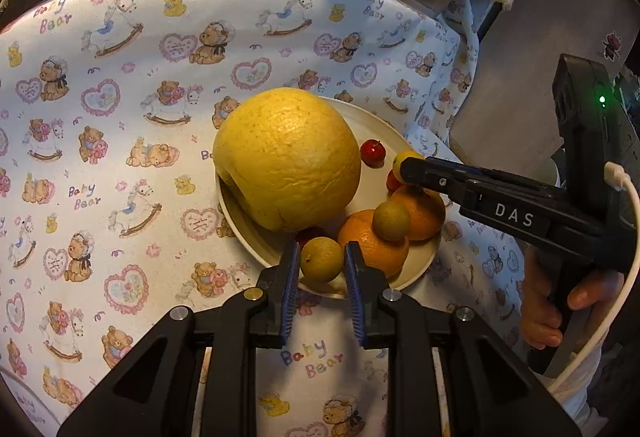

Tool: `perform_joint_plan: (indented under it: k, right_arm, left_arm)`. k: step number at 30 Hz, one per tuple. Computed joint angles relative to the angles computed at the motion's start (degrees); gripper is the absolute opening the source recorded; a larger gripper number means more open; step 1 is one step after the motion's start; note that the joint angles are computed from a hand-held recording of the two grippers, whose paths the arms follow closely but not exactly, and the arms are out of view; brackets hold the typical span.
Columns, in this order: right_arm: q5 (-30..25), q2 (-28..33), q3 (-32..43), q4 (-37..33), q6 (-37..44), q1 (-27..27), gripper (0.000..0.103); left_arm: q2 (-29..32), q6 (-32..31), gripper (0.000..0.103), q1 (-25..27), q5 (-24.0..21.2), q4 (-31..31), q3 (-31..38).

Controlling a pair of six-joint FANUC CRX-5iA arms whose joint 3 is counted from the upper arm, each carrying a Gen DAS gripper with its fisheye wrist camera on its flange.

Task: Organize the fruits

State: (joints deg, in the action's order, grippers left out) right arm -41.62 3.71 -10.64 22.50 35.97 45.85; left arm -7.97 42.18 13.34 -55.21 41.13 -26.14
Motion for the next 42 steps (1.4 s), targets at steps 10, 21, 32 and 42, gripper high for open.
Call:
perform_joint_plan:
  k: [10, 21, 32, 42]
  right_arm:
    - [-0.5, -0.9, -1.0, 3.2, -3.2, 0.5, 0.03]
    - [2.6, -4.5, -7.1, 18.5, -14.0, 2.8, 0.052]
    - [2.3, -7.4, -12.2, 35.5, -26.4, 5.6, 0.073]
    - [8.3, -11.1, -20.8, 56.9, -45.7, 3.7, 0.102]
  left_arm:
    - [-1.2, -0.8, 0.042, -0.1, 1.9, 0.4, -0.8]
    - [-10.5, -8.7, 0.056, 2.0, 11.9, 5.4, -8.2]
    - [-21.1, -17.1, 0.091, 5.8, 25.5, 18.1, -17.7]
    - [-28.3, -41.3, 0.102, 1.5, 34.8, 43.1, -27.9]
